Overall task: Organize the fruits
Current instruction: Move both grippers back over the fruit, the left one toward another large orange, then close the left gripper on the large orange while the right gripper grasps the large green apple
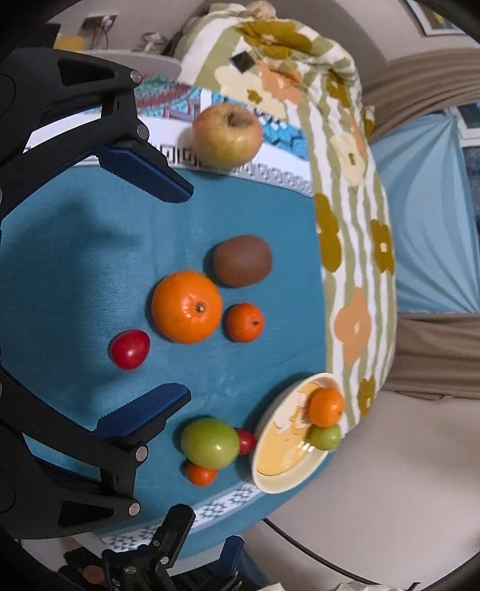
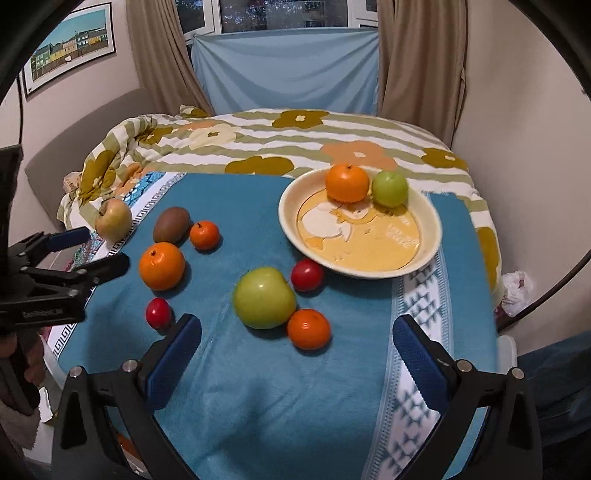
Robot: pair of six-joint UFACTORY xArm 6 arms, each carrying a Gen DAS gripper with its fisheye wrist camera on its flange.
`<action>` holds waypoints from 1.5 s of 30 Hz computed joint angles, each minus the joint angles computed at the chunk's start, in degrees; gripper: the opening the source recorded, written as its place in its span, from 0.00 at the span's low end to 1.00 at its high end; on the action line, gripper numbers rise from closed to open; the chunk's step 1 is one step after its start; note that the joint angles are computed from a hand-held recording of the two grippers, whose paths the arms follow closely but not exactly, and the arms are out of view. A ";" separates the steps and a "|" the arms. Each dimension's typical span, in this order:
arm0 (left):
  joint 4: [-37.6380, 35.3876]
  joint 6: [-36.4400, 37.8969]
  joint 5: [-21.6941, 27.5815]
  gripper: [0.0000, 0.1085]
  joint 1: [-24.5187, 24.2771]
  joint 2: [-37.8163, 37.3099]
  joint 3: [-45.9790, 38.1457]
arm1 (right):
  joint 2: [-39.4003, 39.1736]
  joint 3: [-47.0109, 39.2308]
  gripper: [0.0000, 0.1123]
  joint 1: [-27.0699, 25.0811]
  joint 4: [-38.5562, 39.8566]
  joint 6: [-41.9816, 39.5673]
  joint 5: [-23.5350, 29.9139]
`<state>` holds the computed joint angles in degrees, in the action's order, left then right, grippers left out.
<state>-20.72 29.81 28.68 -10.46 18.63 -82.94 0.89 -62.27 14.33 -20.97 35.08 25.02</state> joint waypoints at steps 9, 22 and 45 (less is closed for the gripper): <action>-1.15 2.80 6.13 0.78 0.09 7.50 -7.82 | 4.87 -3.98 0.92 1.40 -1.96 2.92 2.12; -1.17 5.92 11.65 0.60 0.00 11.90 -13.56 | 9.57 -8.82 0.86 2.46 -3.16 3.09 4.33; -0.59 5.78 10.08 0.59 2.02 9.52 -10.67 | 15.20 -14.41 0.59 2.54 -3.09 -3.13 6.39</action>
<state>-21.30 35.59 38.76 -8.44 28.14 -93.61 16.09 -76.68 16.87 -24.07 31.95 31.41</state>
